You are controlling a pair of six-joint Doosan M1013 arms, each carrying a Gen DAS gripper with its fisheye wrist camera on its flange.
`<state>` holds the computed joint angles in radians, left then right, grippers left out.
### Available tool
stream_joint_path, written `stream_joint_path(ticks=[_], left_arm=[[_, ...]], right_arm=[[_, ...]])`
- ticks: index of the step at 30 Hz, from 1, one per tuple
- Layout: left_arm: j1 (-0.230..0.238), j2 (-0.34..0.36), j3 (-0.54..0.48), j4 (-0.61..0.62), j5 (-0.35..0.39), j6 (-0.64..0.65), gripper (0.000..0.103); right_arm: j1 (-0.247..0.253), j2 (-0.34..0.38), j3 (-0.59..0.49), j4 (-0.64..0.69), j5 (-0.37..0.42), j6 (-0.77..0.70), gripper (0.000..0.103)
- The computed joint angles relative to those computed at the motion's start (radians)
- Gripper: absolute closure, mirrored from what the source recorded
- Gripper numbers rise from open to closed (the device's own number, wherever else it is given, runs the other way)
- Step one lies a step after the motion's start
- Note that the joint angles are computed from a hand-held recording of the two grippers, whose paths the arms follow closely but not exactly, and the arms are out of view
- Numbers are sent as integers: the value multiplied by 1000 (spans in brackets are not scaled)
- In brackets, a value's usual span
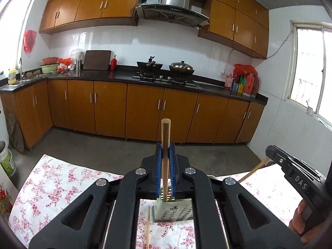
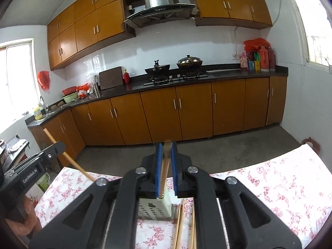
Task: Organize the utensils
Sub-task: 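Drop the chopstick into the holder by opening the left tool while the right tool releases its own, then lower the left tool onto the next chopstick and close it while the right tool grasps another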
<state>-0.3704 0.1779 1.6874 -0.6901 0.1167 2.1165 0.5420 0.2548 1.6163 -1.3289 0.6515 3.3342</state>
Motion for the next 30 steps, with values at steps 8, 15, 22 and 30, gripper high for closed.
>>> stream_joint_path(ticks=[8,15,22,30], left_arm=[[25,-23,9,-127,2,83,91],[62,-50,54,-107,-13,35,90],[110,-25,97,364,61,-429,90],[135,24,141,402,178,-439,89]], right_arm=[[10,-54,66,-59,60,111,78],[20,-89,148,14,127,115,77],[-20,-41,213,326,-5,-76,78],[-27,52,204,612,-115,-324,84]])
